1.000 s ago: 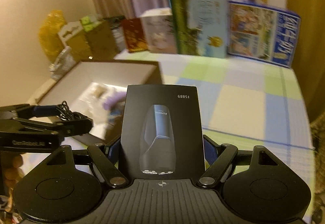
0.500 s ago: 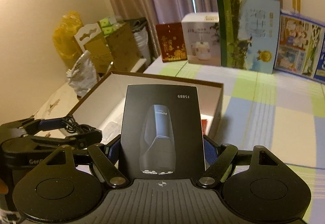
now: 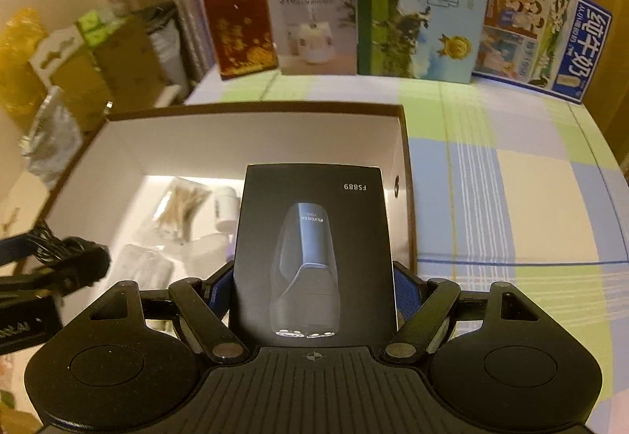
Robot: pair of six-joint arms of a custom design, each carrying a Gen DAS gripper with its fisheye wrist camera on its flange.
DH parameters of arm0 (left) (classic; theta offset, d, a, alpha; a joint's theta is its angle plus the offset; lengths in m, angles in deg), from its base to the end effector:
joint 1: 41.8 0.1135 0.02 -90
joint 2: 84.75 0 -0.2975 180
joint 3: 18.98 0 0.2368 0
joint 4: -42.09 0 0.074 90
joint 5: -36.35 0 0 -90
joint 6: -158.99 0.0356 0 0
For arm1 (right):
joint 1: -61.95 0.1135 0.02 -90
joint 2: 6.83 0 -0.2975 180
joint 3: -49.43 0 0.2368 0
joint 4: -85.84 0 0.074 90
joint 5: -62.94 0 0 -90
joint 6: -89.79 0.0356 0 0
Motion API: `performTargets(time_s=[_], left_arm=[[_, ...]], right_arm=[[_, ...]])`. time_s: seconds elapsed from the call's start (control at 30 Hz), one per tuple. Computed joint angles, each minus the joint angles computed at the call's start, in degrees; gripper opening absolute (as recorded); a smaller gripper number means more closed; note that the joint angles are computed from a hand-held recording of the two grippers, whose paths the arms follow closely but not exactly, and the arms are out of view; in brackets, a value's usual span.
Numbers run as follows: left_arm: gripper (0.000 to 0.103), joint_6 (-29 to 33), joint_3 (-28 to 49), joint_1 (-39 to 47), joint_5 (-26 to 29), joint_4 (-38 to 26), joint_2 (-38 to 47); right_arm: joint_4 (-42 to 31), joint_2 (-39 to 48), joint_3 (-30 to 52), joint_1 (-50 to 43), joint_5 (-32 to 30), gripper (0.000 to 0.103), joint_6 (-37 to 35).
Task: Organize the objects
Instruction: 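Lower the cable and shaver box into the box and open both tools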
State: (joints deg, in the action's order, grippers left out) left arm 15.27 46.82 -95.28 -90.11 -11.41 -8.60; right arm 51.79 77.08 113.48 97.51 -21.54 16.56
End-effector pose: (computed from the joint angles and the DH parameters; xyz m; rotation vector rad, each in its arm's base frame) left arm 0.1521 -0.1698 0.2677 -0.1863 2.3702 0.0202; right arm 0.2262 0.1575 0.2404 -0.3729 2.4963 0.2533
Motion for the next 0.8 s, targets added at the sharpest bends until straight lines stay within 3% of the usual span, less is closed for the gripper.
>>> performTargets(time_s=[0.3,0.8], left_arm=[[0.093,10.75,-3.3,8.86,6.65,8.57,-0.09],[0.093,18.45,-4.33,17.44,13.25,15.86,5.15]], right_arm=[[4.5,7.14,1.4,2.34,6.23,0.076,3.03],[4.79,8.04,2.65,0.71,2.34,0.077,2.23]])
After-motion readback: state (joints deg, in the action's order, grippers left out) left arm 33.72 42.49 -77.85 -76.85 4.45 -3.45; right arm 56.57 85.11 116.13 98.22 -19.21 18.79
